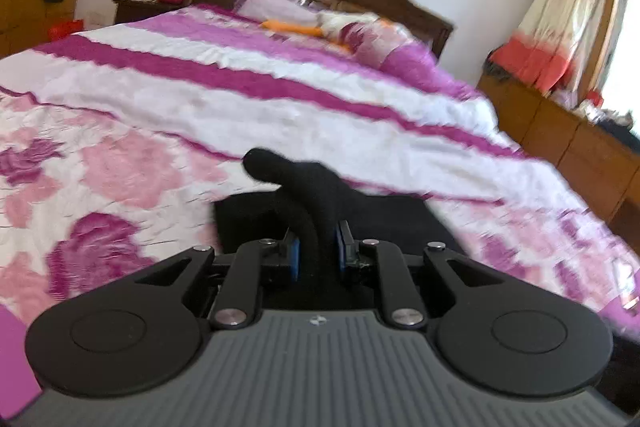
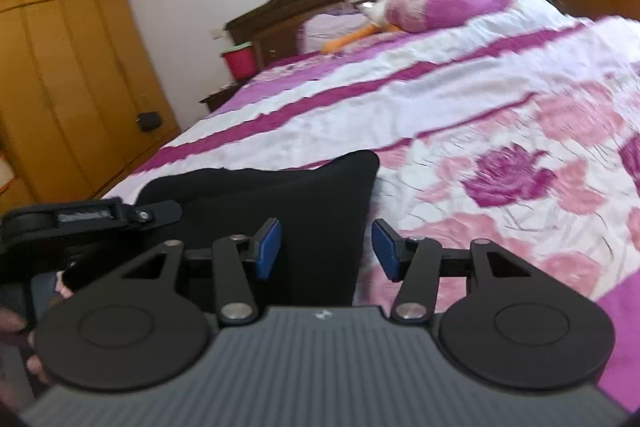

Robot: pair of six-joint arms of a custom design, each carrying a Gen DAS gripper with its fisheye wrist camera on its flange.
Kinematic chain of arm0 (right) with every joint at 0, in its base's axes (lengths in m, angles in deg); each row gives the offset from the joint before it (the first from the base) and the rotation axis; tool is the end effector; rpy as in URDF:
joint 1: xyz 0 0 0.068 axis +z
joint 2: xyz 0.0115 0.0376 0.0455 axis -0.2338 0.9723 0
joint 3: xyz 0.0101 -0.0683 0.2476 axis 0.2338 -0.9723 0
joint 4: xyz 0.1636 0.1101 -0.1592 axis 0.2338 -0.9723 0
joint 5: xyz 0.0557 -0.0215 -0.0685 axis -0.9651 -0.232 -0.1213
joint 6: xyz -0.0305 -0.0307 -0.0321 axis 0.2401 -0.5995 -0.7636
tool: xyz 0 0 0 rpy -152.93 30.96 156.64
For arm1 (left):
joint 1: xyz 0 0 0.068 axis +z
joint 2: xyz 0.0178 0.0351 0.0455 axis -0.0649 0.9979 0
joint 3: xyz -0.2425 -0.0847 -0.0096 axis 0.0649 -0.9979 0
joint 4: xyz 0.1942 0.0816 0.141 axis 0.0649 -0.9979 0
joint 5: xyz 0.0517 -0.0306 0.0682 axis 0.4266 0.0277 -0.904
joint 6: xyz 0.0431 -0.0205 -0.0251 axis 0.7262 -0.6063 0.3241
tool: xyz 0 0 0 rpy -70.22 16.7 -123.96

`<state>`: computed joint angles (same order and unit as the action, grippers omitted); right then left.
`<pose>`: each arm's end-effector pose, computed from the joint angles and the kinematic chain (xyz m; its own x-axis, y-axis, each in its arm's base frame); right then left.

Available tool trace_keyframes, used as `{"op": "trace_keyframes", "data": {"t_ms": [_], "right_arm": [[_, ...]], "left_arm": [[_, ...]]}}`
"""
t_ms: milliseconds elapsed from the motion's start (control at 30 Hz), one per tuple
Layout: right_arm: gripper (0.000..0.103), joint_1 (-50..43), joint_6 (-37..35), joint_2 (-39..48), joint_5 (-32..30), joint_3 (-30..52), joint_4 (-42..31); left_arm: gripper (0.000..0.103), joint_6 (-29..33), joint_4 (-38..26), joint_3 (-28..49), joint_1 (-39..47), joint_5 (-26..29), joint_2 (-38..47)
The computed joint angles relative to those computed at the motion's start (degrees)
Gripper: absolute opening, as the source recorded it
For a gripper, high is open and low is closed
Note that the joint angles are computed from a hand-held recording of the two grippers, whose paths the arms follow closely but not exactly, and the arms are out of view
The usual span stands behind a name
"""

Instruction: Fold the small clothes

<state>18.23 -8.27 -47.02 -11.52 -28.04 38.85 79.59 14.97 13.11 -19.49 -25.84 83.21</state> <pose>0.1419 0.0680 0.1425 -0.3569 0.3546 -0.8643 0.1176 0.9349 0.3350 0.2627 -0.0837 0.1650 -0.5532 -0.0159 -0.8329 0.3878 0.8800 -0.2744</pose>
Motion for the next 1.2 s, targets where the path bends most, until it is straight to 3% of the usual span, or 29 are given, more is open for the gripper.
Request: {"op": "trace_keyframes", "data": {"t_ms": [200, 300, 433, 700, 900, 1033, 1200], "right_arm": [[0.054, 3.4, -0.9, 17.2, -2.8, 3.5, 8.3], [0.056, 5.0, -1.3, 20.4, -0.8, 4.0, 10.1], [0.056, 3.5, 0.1, 17.7, -3.1, 3.4, 8.3], [0.058, 3.8, -0.5, 19.4, -3.9, 3.1, 10.2], [0.061, -1.3, 2.9, 15.4, -11.2, 1.3, 9.0], [0.062, -1.6, 4.1, 9.0, -9.6, -0.5, 8.3], [0.065, -6.6, 5.1, 10.6, -14.3, -1.0, 11.1]], "left_arm": [[0.022, 4.2, 1.1, -0.9, 2.2, -3.3, 5.3], [0.03, 5.5, 1.7, -1.5, 2.5, -3.9, 5.0], [0.045, 5.7, 1.1, -2.7, 3.1, -4.1, 2.6], [0.054, 7.1, -2.0, -3.0, 1.8, -9.2, 2.5], [0.055, 6.1, -8.0, -2.8, 4.7, -3.4, -2.7], [0.059, 5.4, -11.8, -1.0, 7.1, 4.2, -4.1], [0.063, 4.0, -12.8, 2.5, 5.8, 3.1, 1.2]]}}
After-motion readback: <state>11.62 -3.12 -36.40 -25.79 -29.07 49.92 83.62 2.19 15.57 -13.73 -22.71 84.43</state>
